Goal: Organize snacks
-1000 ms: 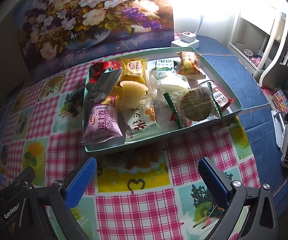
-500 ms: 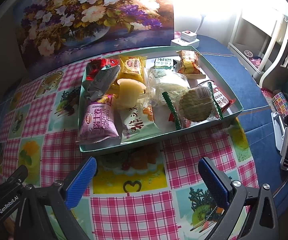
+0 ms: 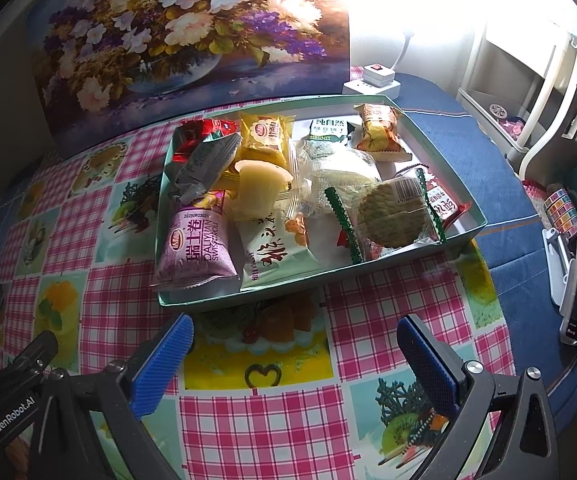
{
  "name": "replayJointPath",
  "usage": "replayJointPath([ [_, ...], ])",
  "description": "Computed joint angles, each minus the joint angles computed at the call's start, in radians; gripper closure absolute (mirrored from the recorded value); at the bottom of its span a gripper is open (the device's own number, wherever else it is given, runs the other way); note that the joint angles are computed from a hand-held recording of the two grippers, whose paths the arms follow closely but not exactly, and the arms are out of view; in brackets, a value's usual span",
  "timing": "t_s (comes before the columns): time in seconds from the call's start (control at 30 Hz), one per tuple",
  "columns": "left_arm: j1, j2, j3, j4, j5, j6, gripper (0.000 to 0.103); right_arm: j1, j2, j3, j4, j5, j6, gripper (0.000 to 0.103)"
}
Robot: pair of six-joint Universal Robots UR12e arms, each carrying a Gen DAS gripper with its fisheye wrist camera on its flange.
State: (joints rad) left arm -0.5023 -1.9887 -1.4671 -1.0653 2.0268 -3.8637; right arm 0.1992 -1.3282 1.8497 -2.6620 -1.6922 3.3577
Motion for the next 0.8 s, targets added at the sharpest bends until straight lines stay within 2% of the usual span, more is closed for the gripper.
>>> replayJointPath([
  [0.63,-0.002,0.007,-0.009,0.033,0.017,-0.013,0.000,0.000,0.003,-0.002,0.003,0.002,-0.001,0.000],
  [0.8,0.001,0.007,-0.010,0.040,0.001,-0.010,0.000,0.000,0.004,-0.003,0.006,0.002,-0.003,0.000],
])
